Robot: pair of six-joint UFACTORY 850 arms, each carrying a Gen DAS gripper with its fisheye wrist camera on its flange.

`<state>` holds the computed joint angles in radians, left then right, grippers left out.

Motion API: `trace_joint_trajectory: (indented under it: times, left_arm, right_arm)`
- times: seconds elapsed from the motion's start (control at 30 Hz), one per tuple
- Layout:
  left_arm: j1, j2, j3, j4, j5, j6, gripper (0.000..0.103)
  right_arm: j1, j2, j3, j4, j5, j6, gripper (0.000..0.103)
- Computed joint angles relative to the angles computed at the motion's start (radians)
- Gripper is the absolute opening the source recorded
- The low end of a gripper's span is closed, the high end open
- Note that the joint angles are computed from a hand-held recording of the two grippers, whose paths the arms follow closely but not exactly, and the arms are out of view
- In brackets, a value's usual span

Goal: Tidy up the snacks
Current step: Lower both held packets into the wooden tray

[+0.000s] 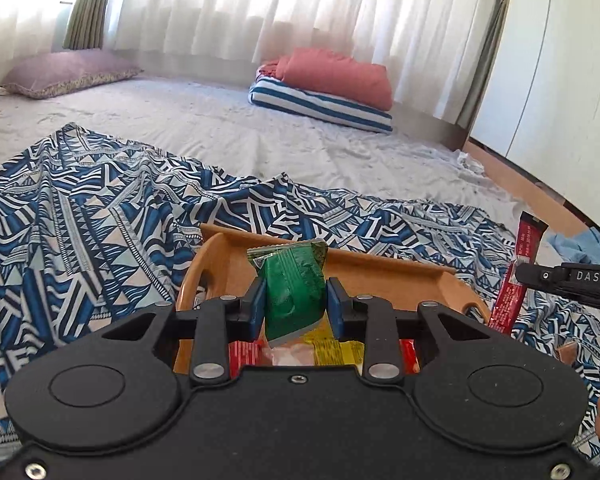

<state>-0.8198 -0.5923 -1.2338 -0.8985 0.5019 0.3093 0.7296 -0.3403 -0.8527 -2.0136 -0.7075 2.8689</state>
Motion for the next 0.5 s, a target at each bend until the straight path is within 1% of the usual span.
trace_joint_trajectory:
  times: [0.1, 0.17, 0.23, 0.3, 0.43, 0.5]
  left_arm:
    - [0.021, -0.056, -0.081, -0.084, -0.043, 0.099, 0.029]
    - [0.035, -0.087, -0.125, -0.134, -0.075, 0.151, 0.03]
    - [0.043, -0.122, -0.169, -0.211, -0.094, 0.235, 0.03]
    - [0.049, -0.153, -0.209, -0.291, -0.107, 0.324, 0.03]
    - [0.06, -0.198, -0.259, -0.373, -0.133, 0.399, 0.03]
    - [0.061, -0.213, -0.275, -0.406, -0.139, 0.433, 0.03]
  right_arm:
    - [-0.04, -0.053, -0.066, 0.032, 0.042, -0.116, 0.019]
    - [-0.069, -0.084, -0.105, 0.038, 0.095, -0.164, 0.019]
    - [-0.093, -0.114, -0.14, 0.046, 0.152, -0.208, 0.019]
    - [-0.108, -0.142, -0.168, 0.065, 0.187, -0.249, 0.02]
    - [-0.129, -0.182, -0.197, 0.045, 0.25, -0.239, 0.02]
    - [-0.133, -0.198, -0.209, 0.043, 0.268, -0.231, 0.02]
